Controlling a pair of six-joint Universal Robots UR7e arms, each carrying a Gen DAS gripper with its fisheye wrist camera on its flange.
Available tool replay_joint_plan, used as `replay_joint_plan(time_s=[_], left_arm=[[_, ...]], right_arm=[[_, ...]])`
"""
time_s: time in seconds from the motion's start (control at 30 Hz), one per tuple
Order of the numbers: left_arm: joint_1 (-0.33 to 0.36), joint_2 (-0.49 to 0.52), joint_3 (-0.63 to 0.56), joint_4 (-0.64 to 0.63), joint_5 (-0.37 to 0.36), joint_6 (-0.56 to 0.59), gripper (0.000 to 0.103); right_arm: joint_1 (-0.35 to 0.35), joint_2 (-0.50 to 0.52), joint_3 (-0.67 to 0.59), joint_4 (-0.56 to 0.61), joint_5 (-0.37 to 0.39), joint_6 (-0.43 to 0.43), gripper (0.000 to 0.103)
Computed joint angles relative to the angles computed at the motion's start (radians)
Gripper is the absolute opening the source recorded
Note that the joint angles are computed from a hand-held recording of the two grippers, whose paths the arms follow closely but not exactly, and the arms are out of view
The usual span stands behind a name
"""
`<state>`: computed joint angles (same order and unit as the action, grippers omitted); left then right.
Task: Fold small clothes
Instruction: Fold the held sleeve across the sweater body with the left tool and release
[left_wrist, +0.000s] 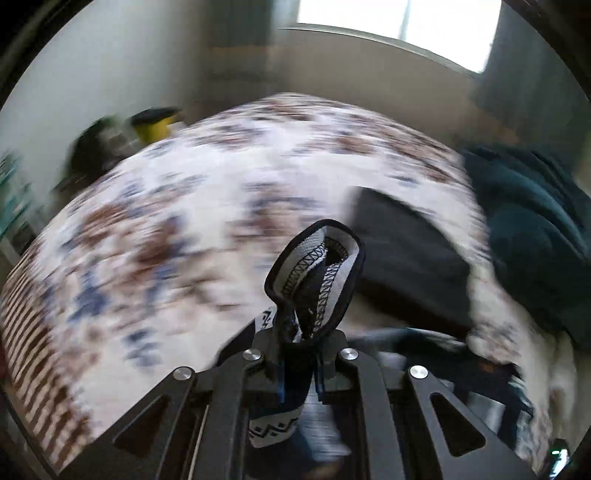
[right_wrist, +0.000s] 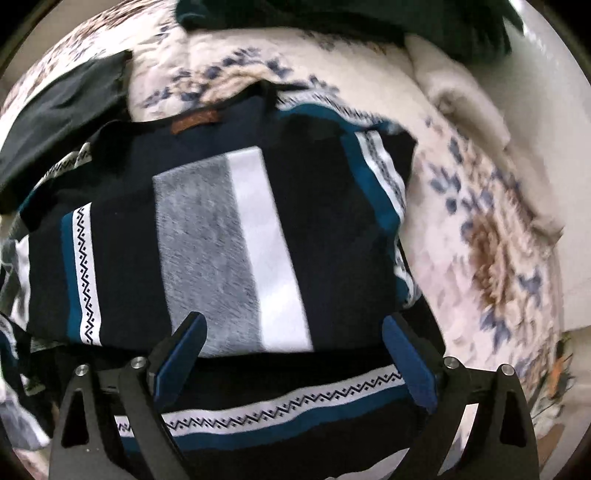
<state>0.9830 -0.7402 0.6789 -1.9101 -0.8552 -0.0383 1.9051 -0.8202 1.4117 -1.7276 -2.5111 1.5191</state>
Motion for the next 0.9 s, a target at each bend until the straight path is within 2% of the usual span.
replay_joint_plan(time_s=[0.07,0.17,0.23,0.37,0.47,0.5,0.57,0.63,0.67,0.7,0.8,0.9], left_arm=[[-0.032,0.018,0.012,0.010,-0.064,0.009,0.009],[-0.099,0.035,0.088,-0.003,-0.175,0.024,0.009],[-0.138,0.040,0.142,-0.009,-0.218,0.033,0.009],[-0.203,0.022,0.305,-0.031,-0.309,0.025,0.009],[-0.233,0.007,0.396,-0.025,-0.337,0.008,0.011],[-0.231,0.011,0.391,-0.004,-0.345,0.009,0.012],[-0.233,0.006,0.405,0.047,-0.371,-0.007,0.031],[-0.225,0.005,0.390,0.076,-0.363,-0.025,0.081],[-0.218,-0.012,0.395,0.078,-0.356,-0.039,0.088],[-0.205,-0.020,0.385,0.079,-0.340,-0.044,0.090],[-0.165,-0.035,0.335,0.103,-0.229,-0.068,0.090],[-0.127,-0.057,0.296,0.139,-0.071,-0.130,0.090]], right_arm=[[-0.006,-0.068,0.117,-0.135,0.019,-0.029,0.098],[-0.017,-0.156,0.255,-0.251,0.042,-0.042,0.098],[-0.022,-0.216,0.337,-0.299,0.053,-0.034,0.098],[-0.026,-0.333,0.462,-0.316,0.071,0.012,0.098],[-0.031,-0.417,0.536,-0.302,0.077,0.036,0.098],[-0.034,-0.438,0.552,-0.296,0.079,0.035,0.098],[-0.040,-0.480,0.583,-0.302,0.084,0.019,0.098],[-0.044,-0.521,0.617,-0.343,0.089,-0.025,0.098],[-0.045,-0.537,0.626,-0.355,0.088,-0.041,0.098],[-0.046,-0.557,0.636,-0.372,0.084,-0.062,0.098],[-0.050,-0.602,0.656,-0.485,0.090,-0.163,0.098],[-0.062,-0.600,0.648,-0.672,0.123,-0.315,0.098]])
